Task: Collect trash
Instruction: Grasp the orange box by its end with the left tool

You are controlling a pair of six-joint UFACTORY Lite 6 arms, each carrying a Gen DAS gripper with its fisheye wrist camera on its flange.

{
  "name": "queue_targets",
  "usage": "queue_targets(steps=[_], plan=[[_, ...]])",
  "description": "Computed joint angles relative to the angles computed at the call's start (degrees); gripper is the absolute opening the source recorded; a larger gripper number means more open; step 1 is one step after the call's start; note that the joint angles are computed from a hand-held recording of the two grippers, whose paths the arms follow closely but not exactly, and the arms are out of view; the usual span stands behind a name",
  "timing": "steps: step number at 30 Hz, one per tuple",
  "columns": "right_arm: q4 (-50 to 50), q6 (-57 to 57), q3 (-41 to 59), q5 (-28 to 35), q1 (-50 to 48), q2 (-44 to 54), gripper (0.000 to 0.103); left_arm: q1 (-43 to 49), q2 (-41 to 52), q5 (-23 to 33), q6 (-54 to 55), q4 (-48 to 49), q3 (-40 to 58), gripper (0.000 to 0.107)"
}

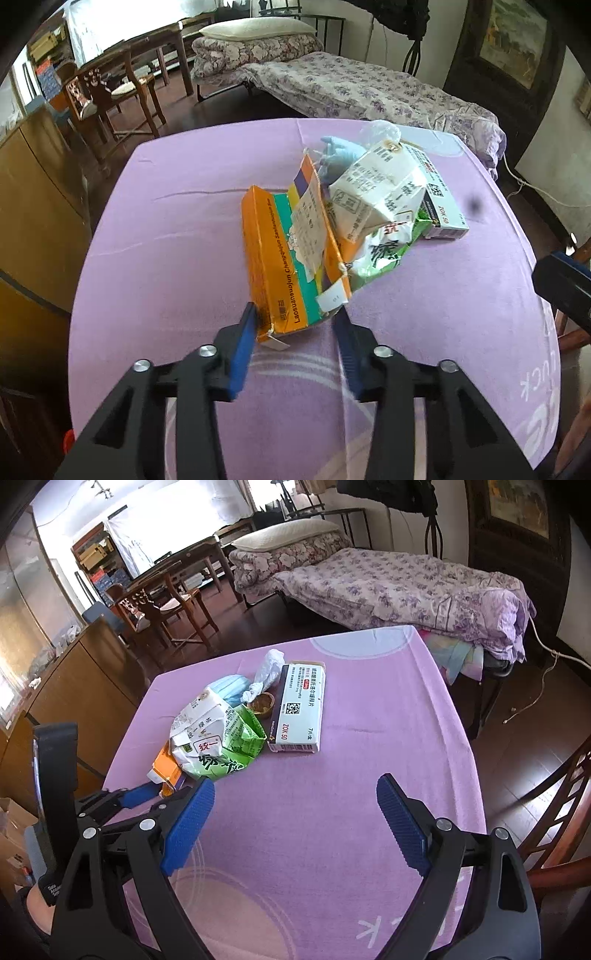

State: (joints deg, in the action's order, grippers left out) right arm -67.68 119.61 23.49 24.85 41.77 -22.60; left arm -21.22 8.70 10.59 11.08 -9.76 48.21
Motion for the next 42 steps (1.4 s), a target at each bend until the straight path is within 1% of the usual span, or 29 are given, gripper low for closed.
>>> queue_targets(steps=[2,7,10,13,15,16,17,18,21,22,24,28,32,36,42], plan=[[-0.1,0.6,0.1,0.2,0.4,0.0,0.086,0.8,0.6,-0.1,1.1,-1.1,0.2,0.041],[-0.2,-0.1,0.3,-0.4,0.3,0.6,0.086,1.1,2.6,-1.5,-2.2,1.9,1.6,0.041],[-0.2,0.3,0.7,-0.5,0.8,1.5,0.087,1.0,3.8,-2.2,-2.1,1.3,2.7,0.041],[-0.1,0.4,1.1,-0.3,1.1,2.1,0.086,0.6,4.7,-3.2,-7.0,6.1,3.5,0.041],[-0.3,0.8,1.2,-0.2,1.3,2.5,0.087,0.5,4.7,-3.5,-6.7,5.9,3.5,0.031],[-0.2,0.5,1.2,-0.3,1.2,2.4,0.087,0.9,4.4,-3.5,-3.6,3.0,3.3,0.021],[-0.2,0.4,1.1,-0.3,1.2,2.4,0.087,1.1,4.3,-3.2,-0.3,-0.2,3.2,0.014],[-0.1,0.5,1.1,-0.1,1.3,2.3,0.087,1.3,4.1,-2.8,2.6,-3.0,3.1,0.014],[0.1,0.0,1.0,0.0,1.1,2.3,0.087,4.1,1.6,-1.6,18.0,-17.9,1.2,0.013],[0.0,0.0,0.7,-0.2,0.9,2.2,0.087,4.8,0.5,-1.2,21.5,-21.0,0.4,0.013],[-0.3,0.3,0.3,-0.5,0.3,2.5,0.086,7.5,-2.6,1.4,29.5,-28.2,-1.3,0.013],[-1.2,1.0,-0.1,-1.4,-1.5,3.0,0.086,12.6,-8.7,8.0,36.4,-35.2,-3.9,0.013],[-2.1,2.3,0.4,-0.8,-1.6,4.6,0.086,15.9,-14.1,12.4,40.5,-38.9,-6.7,0.013],[-5.3,4.8,2.2,-0.8,-3.0,8.0,0.086,17.1,-17.1,14.4,40.6,-38.2,-8.7,0.013],[-7.0,4.0,8.6,-2.6,-8.3,15.2,0.086,15.5,-17.1,12.7,38.9,-35.5,-8.9,0.013]])
